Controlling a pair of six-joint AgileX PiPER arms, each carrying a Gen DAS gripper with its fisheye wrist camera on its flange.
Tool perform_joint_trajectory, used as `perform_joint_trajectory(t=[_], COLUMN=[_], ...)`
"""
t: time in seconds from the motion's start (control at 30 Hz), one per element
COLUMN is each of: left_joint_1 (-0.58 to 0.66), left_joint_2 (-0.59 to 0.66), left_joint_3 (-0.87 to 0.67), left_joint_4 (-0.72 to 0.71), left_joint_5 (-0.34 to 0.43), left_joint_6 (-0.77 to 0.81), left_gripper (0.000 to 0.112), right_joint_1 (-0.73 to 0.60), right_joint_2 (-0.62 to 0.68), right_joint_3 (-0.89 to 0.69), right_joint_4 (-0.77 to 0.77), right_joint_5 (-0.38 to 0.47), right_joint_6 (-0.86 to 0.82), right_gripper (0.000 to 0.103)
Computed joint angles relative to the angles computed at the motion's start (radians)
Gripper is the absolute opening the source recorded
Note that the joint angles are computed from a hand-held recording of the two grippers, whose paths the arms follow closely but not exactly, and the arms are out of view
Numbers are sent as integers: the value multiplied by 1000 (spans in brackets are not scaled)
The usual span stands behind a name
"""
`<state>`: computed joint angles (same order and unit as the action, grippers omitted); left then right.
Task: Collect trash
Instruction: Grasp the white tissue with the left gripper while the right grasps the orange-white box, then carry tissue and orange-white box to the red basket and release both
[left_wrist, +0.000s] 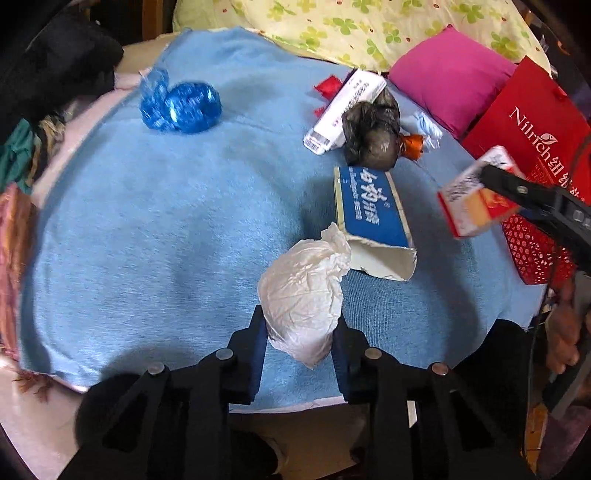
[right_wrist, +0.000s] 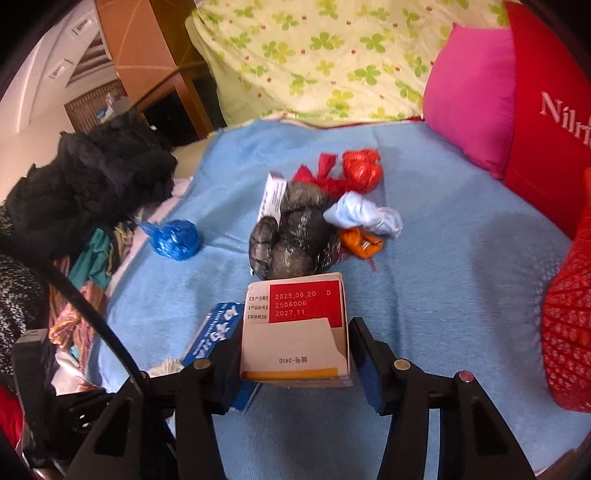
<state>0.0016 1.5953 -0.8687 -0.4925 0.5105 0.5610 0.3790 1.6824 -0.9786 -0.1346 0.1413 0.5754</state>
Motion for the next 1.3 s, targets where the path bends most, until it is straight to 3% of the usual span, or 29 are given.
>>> perform_joint_trajectory(t=[0.1, 0.23, 0.33, 0.43, 0.5, 0.6, 0.7, 0.83, 0.93, 1.03, 1.1, 1.17, 1.2, 1.3], left_joint_1=[-18, -65, -133, -217, -273, -371, -466, -589, -673, -757, -787, -817, -832, -861], left_joint_2=[-55, -144, -181, -207, -198, -168, -107, 31, 147, 256, 332, 428, 445, 455], left_joint_3=[-2, -19, -53, -90, -136, -223, -342, -553, -717, -859, -947, -1073, -1097, -1097], left_joint_4=[44, 107, 139, 171, 192, 214, 218, 222, 236, 302, 341, 376, 414, 522], left_joint_5=[0, 16, 36, 58, 74, 100, 114, 153, 190, 215, 243, 302, 311, 308], left_joint_6=[-47, -111, -156, -192, -224, -270, -303, -353, -383, -435, -464, -483, -514, -590], left_gripper=[34, 34, 34, 34, 34, 34, 34, 34, 36, 38, 39, 51, 57, 58], right_joint_1=[-14, -27, -52, -80, -118, -230, -401, -779, -1079, -1345, -1433, -1454, -1444, -1491], right_joint_2=[-103, -233, -338, -444, -522, -659, -780, -879, -875, -790, -739, -691, -664, -588], right_joint_3=[78, 163, 214, 254, 280, 319, 348, 373, 395, 408, 417, 427, 430, 447], right_joint_4=[81, 9, 124, 64, 174, 454, 736, 1123, 1304, 1427, 1457, 1479, 1483, 1516], right_joint_5=[-32, -55, -59, -41, -26, 21, 105, 326, 511, 729, 790, 787, 761, 794], right_joint_6=[-72, 1, -109, -56, -174, -474, -774, -1174, -1360, -1524, -1580, -1622, -1629, -1696], right_gripper=[55, 55, 55, 55, 55, 55, 55, 55, 55, 55, 55, 57, 57, 66])
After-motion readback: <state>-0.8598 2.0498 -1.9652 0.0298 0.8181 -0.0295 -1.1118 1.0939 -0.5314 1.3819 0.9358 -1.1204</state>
